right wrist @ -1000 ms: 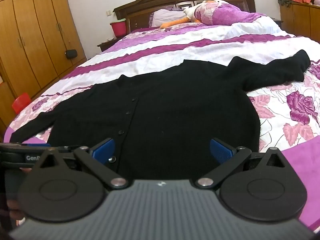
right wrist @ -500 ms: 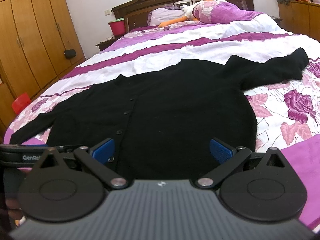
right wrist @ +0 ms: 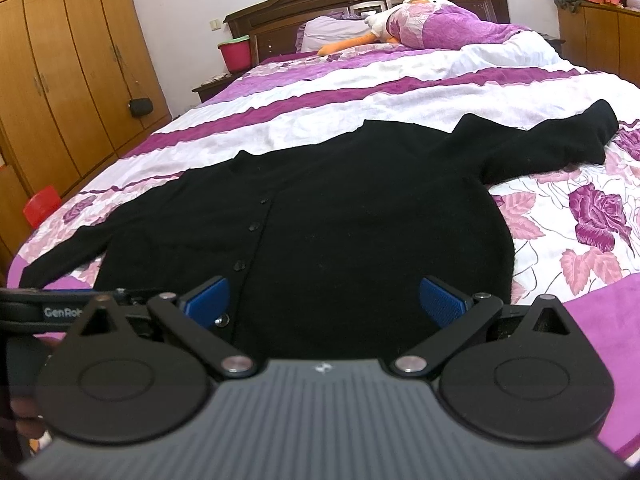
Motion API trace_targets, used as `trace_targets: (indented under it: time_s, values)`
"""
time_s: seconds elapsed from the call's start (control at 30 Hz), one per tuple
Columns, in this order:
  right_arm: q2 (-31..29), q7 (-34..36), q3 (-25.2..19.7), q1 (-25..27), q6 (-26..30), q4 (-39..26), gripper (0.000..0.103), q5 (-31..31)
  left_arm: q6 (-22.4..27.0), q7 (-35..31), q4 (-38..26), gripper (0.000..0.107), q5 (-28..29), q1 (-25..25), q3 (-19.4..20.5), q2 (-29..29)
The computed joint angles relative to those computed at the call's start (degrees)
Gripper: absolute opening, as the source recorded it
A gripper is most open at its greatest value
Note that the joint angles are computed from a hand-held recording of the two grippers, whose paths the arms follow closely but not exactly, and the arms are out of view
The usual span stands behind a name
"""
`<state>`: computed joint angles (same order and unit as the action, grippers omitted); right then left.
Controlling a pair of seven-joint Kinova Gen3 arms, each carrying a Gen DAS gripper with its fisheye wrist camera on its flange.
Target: Fold small clothes
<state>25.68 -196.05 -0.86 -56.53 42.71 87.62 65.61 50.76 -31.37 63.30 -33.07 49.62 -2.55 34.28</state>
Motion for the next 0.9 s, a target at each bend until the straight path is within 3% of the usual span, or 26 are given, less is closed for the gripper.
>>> trace_targets:
  time_s: [0.9]
  values:
    - [0.0, 1.8, 0.1, 0.3, 0.0, -0.8, 0.103, -1.5, 1.1, -0.6, -1.3, 0.103, 0.9, -0.3, 0.3, 0.4]
